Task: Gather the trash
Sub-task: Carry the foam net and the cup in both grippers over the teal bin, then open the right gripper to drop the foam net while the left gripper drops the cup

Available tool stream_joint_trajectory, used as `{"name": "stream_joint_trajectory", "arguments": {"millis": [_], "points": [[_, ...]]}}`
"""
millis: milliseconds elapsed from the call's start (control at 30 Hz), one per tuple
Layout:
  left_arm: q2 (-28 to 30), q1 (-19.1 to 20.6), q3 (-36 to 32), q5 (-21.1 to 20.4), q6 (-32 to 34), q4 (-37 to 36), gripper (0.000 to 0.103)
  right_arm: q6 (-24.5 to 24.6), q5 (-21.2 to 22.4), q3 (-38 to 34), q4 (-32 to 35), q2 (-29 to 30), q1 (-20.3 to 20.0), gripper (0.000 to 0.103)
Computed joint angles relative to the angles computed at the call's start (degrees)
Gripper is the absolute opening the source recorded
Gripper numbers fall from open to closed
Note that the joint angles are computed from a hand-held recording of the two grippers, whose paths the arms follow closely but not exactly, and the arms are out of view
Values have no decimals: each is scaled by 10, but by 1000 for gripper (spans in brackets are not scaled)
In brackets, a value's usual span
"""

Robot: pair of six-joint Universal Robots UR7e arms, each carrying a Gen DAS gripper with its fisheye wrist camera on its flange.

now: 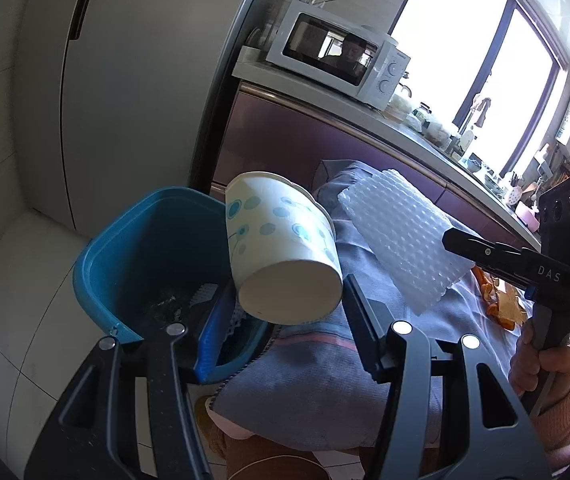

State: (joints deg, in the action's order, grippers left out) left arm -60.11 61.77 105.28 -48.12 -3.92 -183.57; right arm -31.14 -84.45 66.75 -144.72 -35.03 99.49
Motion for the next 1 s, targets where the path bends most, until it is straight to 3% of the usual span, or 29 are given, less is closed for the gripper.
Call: {"name": "stream_joint_trajectory", "arguments": {"millis": [1000], "points": [[12, 49, -26, 48, -55, 58, 55, 29, -50, -124, 80, 110, 26, 14]]}}
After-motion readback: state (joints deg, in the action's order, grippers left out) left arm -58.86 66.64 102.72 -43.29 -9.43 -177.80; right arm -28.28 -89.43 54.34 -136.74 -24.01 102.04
